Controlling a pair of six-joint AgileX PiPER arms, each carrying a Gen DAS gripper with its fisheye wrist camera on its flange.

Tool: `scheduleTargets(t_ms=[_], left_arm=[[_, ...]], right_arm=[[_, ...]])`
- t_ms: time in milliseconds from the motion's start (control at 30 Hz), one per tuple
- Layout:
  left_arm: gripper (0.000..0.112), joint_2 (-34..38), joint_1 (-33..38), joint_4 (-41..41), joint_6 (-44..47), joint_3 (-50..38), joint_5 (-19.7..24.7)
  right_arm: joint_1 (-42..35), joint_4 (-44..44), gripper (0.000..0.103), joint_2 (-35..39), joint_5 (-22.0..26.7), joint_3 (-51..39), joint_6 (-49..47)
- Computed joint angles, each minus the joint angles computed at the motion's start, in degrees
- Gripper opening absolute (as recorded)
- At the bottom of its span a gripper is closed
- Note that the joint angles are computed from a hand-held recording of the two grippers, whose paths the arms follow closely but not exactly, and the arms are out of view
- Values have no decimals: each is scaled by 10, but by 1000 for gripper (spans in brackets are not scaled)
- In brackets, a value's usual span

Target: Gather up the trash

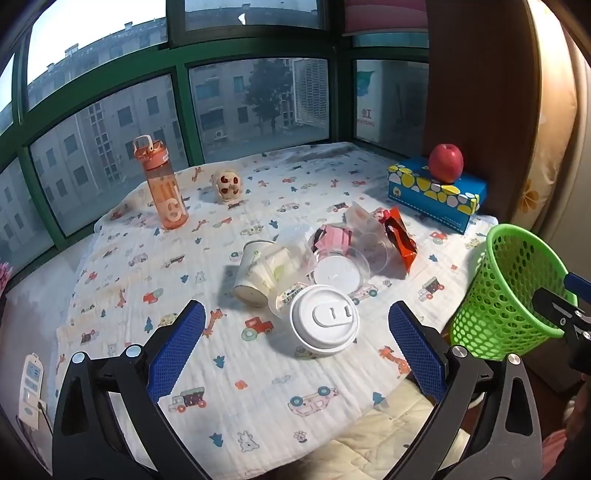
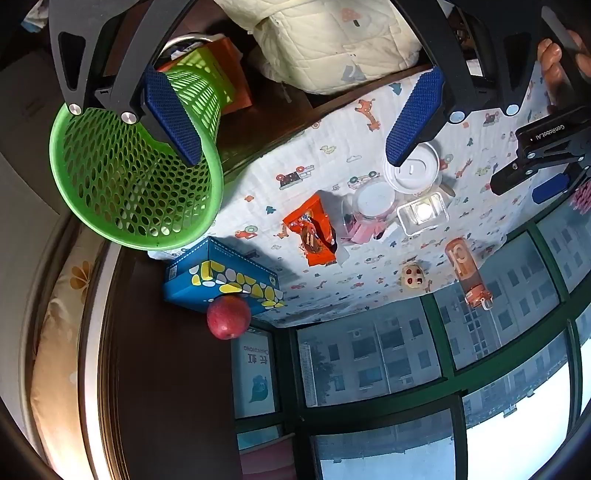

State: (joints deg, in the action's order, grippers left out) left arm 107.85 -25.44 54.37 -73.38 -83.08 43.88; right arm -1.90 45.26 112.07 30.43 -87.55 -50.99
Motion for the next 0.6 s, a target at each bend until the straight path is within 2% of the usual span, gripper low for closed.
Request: scheduleTargets(t_ms=[600], left_arm=[[98, 11, 0, -9, -6, -7, -6]], right_arm=[[-7, 21, 97, 0, -1, 6, -20]])
